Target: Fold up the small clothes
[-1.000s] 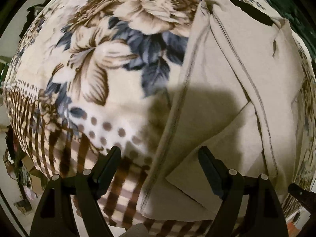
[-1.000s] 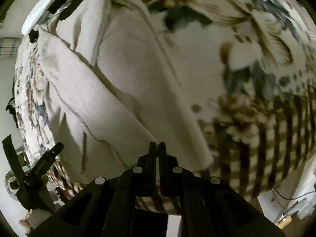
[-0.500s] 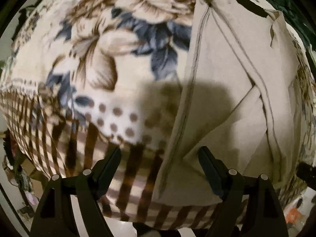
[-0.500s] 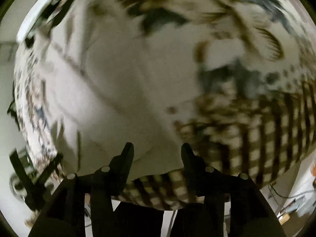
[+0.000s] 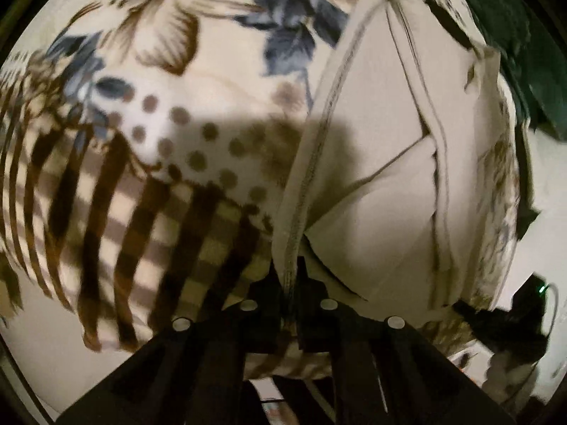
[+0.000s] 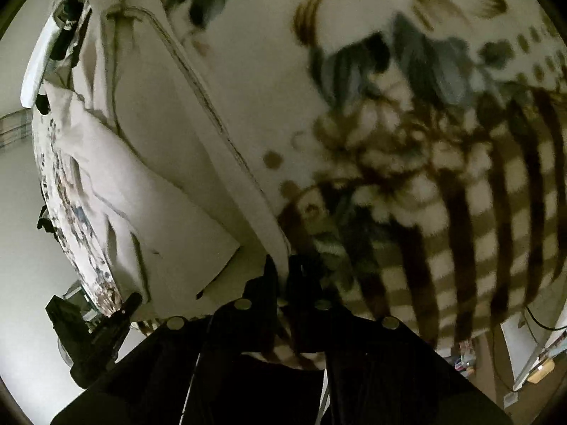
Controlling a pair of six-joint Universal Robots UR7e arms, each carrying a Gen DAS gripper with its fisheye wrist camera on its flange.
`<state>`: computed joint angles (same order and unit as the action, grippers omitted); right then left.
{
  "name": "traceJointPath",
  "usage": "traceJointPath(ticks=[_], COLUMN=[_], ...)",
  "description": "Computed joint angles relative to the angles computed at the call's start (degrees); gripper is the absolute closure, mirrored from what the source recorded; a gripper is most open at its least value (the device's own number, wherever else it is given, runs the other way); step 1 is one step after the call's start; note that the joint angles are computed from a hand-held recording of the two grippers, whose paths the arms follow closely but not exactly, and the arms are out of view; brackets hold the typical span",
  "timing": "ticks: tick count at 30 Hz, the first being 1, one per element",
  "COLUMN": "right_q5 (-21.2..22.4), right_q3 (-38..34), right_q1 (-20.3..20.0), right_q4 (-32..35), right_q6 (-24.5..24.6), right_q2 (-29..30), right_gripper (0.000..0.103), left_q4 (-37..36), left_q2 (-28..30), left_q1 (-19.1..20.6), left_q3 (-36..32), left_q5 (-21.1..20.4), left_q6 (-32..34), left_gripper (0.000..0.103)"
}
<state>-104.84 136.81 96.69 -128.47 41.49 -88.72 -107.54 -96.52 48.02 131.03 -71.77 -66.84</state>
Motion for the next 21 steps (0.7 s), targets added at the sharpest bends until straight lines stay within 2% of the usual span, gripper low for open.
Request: traceJointPath(ticks=[4,7,9,11,13,15,16,17,18,19,20,21], right_q5=[1.1,1.8,2.1,1.0,1.3,2.1,4.0,4.8,5.0,4.4,2.2,-0.6], right_q3=[-3.7,-8.6,-12.1,-16.6,-19.8,-23.3,-24.6,-25.0,-24.9,-24.6,-24.4,-24.6], right_q1=[2.0,3.0,3.4,3.3,2.3,0.8,-0.5,-0.9,-1.1,-1.2,-0.5,0.3], right_q4=[2.9,4.1,1.6,-2.2,-5.2,-7.8,-8.9,-9.2,-10.4,-10.9,-10.8,-9.0], right_q6=[0.7,-0.5,-1.4,-3.4,-6.2,-7.3,-7.5,-7.5,-7.7,-8.7,-10.1,-11.2], right_q2=[-1.4,-0.7,2.7,7.4,10.8,14.6,15.9,16.1,15.8,15.2,14.7,14.6], right_gripper=[0.098,0.098,0.098,0.098,0.098,0.095,0.085,0.065,0.055,0.046,0.046,0.046], left_q4=[-0.8,-4.0,-7.5,-12.9,-16.2,-20.1,-22.4,-23.7,-25.3,-27.0,-27.1,-26.4], left_q2=[-3.6,-1.9,2.3,7.7,13.1,16.0,16.8,17.1,17.4,15.9,14.9,13.7], left_q1=[3.1,6.1,8.6,12.9,15.7,18.1,19.6,19.9,20.0,20.0,19.6,19.1], left_q3=[-2.0,-5.1,-8.7,-13.1,-17.7,-20.3,-21.3,-21.7,-21.6,-20.4,-19.7,-19.0], left_q5=[-1.9,-2.7,-2.8,-3.4,-3.8,-5.0,-6.6,-7.4,-7.7,-7.1,-5.9,-4.5], left_q6=[-1.3,0.6,3.2,9.0,12.8,14.7,15.6,15.5,15.6,16.4,16.7,16.7], left_gripper=[0.100,0.100,0.100,0.099,0.096,0.096,0.096,0.092,0.089,0.081,0.064,0.053])
